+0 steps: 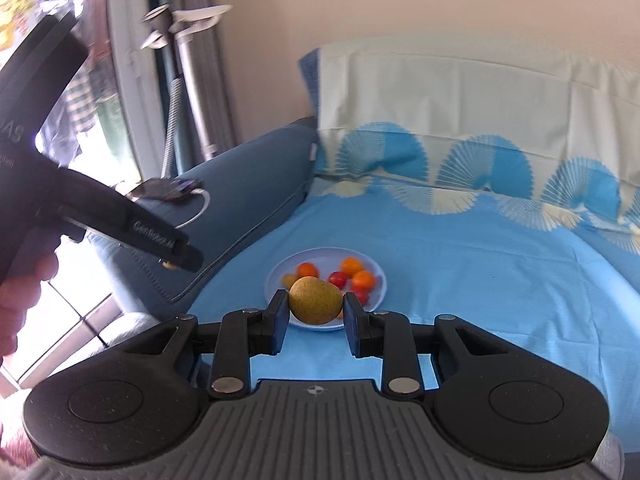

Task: Organize fruits
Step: 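Carry both held yellow fruits with both tools toward the plate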

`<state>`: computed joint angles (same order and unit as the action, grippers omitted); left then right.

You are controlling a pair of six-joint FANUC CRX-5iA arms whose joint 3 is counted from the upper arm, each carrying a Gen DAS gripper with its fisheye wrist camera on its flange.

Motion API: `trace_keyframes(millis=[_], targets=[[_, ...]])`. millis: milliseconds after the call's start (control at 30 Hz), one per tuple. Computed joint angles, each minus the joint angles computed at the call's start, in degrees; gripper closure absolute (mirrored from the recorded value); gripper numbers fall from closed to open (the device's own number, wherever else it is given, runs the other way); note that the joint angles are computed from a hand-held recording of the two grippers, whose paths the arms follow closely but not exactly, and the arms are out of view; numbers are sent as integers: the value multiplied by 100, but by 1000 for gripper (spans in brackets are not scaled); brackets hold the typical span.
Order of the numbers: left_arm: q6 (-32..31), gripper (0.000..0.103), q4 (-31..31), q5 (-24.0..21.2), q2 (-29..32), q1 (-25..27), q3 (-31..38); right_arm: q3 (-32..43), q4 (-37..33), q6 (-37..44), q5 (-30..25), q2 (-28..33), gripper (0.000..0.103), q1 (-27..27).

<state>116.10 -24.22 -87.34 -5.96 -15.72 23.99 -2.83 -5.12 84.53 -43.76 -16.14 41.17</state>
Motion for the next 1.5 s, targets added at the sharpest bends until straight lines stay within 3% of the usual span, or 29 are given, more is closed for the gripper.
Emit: trace_keyframes(millis=[433, 900, 1200, 1500], targets=[[47, 74, 195, 192, -453, 199, -486, -237, 734, -344, 78, -244, 72, 500], [-97, 74, 476, 292, -473, 461, -659, -167, 786, -463, -93, -137, 72, 538], [-329, 74, 875, 375, -322, 911, -738, 75, 608, -431, -298, 167, 73, 406], [-755, 74, 1311, 560, 456, 1456, -356, 527, 484, -403, -359, 964, 73, 165]])
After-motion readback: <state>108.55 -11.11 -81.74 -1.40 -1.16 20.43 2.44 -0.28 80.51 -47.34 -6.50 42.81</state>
